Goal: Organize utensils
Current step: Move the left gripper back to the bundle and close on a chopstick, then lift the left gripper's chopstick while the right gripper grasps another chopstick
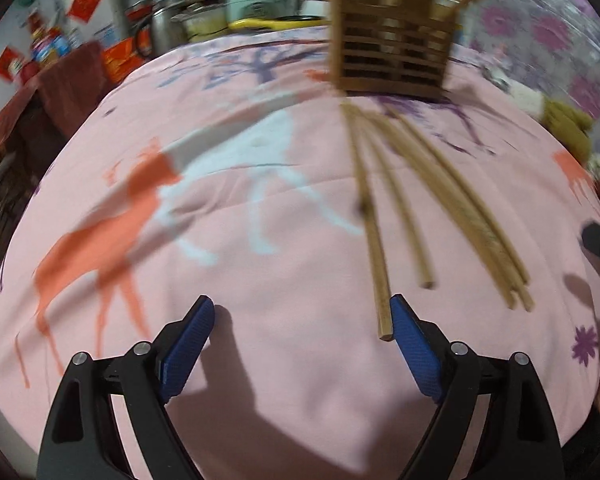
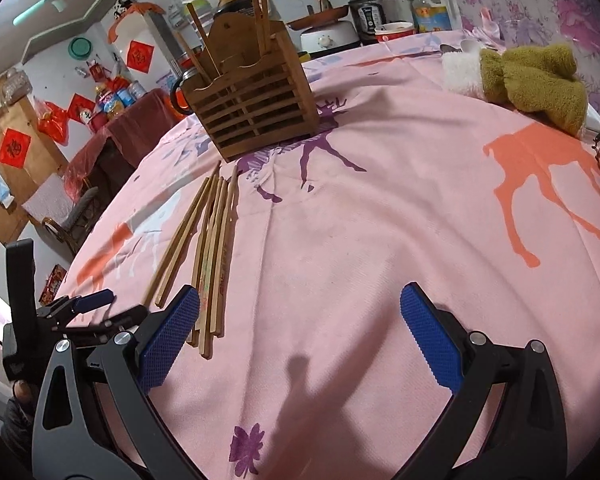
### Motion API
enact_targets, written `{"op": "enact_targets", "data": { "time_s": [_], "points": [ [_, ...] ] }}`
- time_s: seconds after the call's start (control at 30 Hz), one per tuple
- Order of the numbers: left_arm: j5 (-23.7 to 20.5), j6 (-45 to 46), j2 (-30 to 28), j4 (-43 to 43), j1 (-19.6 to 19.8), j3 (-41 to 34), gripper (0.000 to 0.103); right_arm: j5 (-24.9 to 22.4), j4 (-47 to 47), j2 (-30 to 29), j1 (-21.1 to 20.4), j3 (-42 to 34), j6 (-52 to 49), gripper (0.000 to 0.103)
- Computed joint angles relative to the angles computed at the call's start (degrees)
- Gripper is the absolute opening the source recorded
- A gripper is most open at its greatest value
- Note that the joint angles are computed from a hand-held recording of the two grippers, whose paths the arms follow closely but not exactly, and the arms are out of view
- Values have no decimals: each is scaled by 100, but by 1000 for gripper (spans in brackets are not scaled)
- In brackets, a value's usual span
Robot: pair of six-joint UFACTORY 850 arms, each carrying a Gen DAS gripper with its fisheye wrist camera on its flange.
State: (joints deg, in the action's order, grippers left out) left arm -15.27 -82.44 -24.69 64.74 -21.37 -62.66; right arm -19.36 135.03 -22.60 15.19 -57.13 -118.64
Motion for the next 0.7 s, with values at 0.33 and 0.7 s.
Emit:
{"op": "enact_targets", "data": {
  "time_s": [0.33, 0.7],
  "points": [
    [332, -1111, 16, 1309, -204, 41, 42, 1, 1719, 162, 281, 187, -2325, 93],
    [785, -3220, 322, 3098, 190, 483, 6, 8, 1854, 288, 428, 291, -2933, 65]
  ]
}}
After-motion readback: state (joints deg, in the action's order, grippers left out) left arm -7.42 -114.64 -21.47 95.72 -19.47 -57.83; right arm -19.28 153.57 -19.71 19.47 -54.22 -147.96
